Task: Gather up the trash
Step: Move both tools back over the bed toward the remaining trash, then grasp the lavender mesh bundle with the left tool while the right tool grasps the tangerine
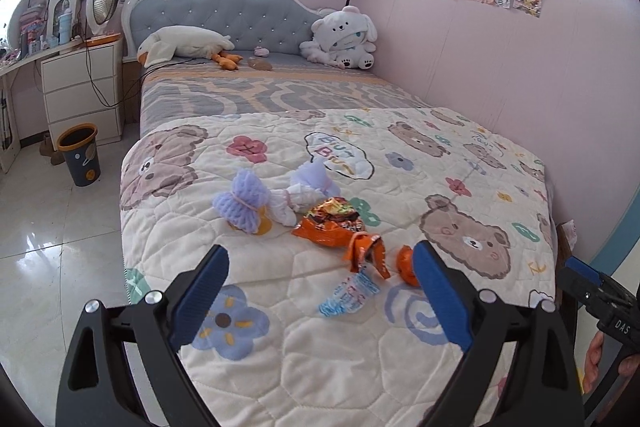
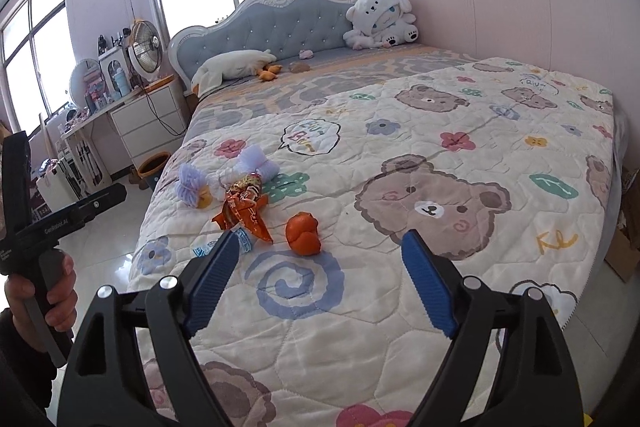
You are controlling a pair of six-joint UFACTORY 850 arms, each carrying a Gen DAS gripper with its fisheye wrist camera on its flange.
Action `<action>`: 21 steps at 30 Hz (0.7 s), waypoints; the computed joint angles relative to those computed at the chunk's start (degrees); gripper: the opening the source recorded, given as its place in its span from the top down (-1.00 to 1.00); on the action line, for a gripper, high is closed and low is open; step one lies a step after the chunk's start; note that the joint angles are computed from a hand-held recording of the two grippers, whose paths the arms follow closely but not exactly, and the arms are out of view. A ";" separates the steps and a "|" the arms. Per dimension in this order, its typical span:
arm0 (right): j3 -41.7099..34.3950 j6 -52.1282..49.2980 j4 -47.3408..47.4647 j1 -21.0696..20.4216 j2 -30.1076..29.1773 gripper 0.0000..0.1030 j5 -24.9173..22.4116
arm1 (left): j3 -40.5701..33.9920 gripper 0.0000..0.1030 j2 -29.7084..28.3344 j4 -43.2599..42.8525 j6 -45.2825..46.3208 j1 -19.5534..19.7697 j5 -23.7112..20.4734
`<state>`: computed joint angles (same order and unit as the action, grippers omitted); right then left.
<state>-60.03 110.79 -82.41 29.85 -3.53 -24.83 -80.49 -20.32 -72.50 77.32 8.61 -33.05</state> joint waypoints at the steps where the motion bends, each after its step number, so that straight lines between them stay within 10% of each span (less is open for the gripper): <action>1: -0.88 -0.95 0.58 -0.46 -1.14 -0.55 0.92 | -1.29 -0.74 -1.15 1.08 -1.45 0.06 0.05; 21: -18.49 -31.31 26.23 -5.88 -21.28 -0.55 7.78 | -30.53 -0.74 -25.07 26.47 -28.50 -1.71 3.56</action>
